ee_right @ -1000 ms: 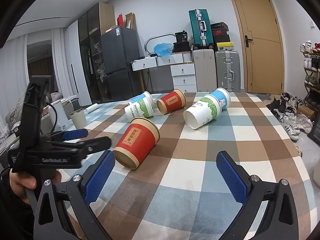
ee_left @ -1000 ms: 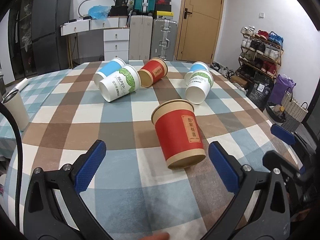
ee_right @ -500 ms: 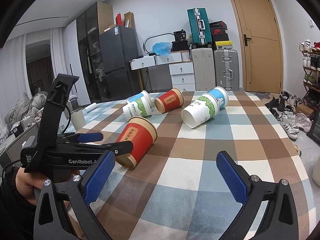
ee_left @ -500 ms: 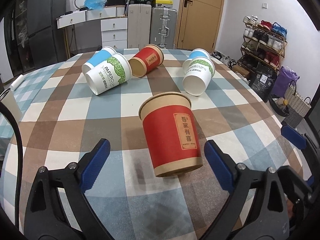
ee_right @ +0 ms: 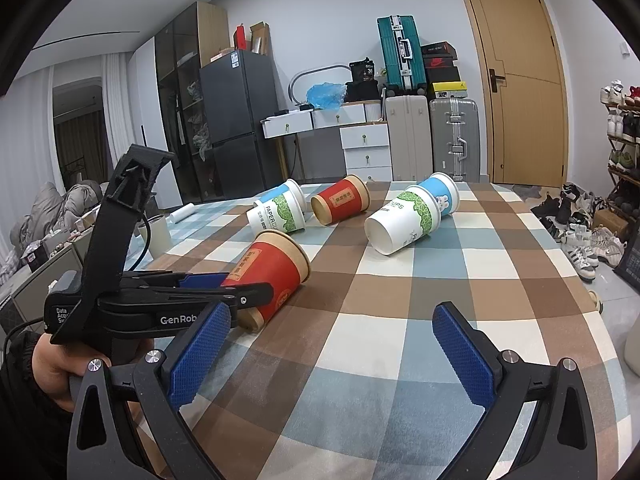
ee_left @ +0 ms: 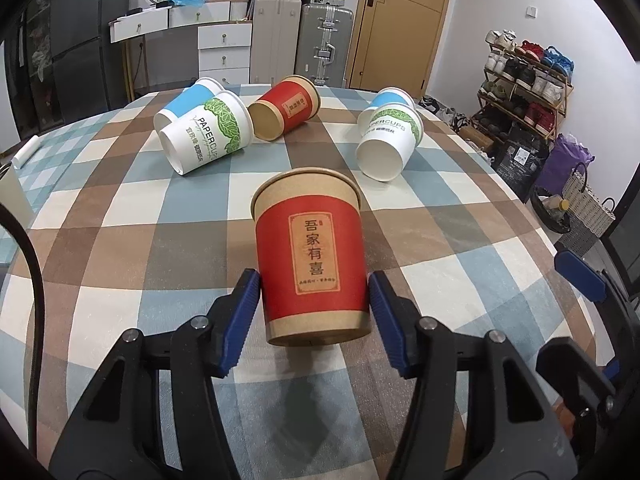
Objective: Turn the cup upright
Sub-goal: 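Close the left gripper on the red cup's body and lift it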
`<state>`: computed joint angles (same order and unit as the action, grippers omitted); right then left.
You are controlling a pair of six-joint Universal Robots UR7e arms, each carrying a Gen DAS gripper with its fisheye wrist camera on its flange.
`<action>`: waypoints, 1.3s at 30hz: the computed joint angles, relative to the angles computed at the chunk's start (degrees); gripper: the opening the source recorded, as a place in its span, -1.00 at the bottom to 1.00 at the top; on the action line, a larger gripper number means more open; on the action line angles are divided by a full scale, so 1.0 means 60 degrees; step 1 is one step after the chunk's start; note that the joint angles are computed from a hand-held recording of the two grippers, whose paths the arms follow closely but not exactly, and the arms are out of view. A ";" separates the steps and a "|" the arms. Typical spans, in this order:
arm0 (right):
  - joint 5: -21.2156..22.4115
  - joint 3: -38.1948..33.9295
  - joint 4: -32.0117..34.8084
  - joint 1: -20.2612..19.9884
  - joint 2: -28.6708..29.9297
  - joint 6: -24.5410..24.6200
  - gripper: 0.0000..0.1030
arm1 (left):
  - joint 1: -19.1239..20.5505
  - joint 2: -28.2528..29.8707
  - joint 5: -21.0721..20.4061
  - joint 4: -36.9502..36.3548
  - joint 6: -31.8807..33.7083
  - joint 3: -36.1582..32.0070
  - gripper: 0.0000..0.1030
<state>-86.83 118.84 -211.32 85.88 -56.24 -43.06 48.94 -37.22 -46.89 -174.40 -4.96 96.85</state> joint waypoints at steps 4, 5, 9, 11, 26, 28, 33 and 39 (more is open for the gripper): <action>-0.0011 -0.0006 -0.0049 0.0001 0.0027 -0.0017 1.00 | -0.0065 -0.0226 0.0029 -0.0253 -0.0093 0.0331 0.05; 0.0003 0.0001 -0.0044 -0.0003 0.0021 -0.0018 1.00 | -0.0095 -0.0305 0.0046 -0.0316 -0.0101 0.0431 0.05; 0.0026 0.0015 -0.0054 0.0005 0.0036 -0.0093 1.00 | -0.0240 -0.0605 0.0163 -0.0718 -0.0045 0.0900 0.05; 0.0014 0.0036 -0.0063 0.0031 0.0049 -0.0121 1.00 | -0.0310 -0.0769 0.0218 -0.0879 -0.0045 0.1162 0.05; -0.0101 0.0383 -0.0347 0.0150 0.0118 -0.0323 1.00 | -0.0940 -0.1721 0.0432 -0.1693 -0.0672 0.3069 0.05; -0.0095 0.0471 -0.0419 0.0142 0.0119 -0.0326 1.00 | -0.0991 -0.1712 0.0391 -0.1727 -0.0742 0.3192 0.05; -0.0091 0.0630 -0.0547 0.0111 0.0071 -0.0336 1.00 | -0.1149 -0.1614 0.0452 -0.1957 -0.0879 0.3483 0.05; -0.0099 0.0671 -0.0597 0.0089 0.0055 -0.0322 1.00 | -0.1295 -0.1428 0.0564 -0.2096 -0.0924 0.3604 0.05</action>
<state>-87.43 122.87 -214.90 86.42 -55.91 -44.99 41.17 -45.79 -43.50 -186.98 -10.51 118.48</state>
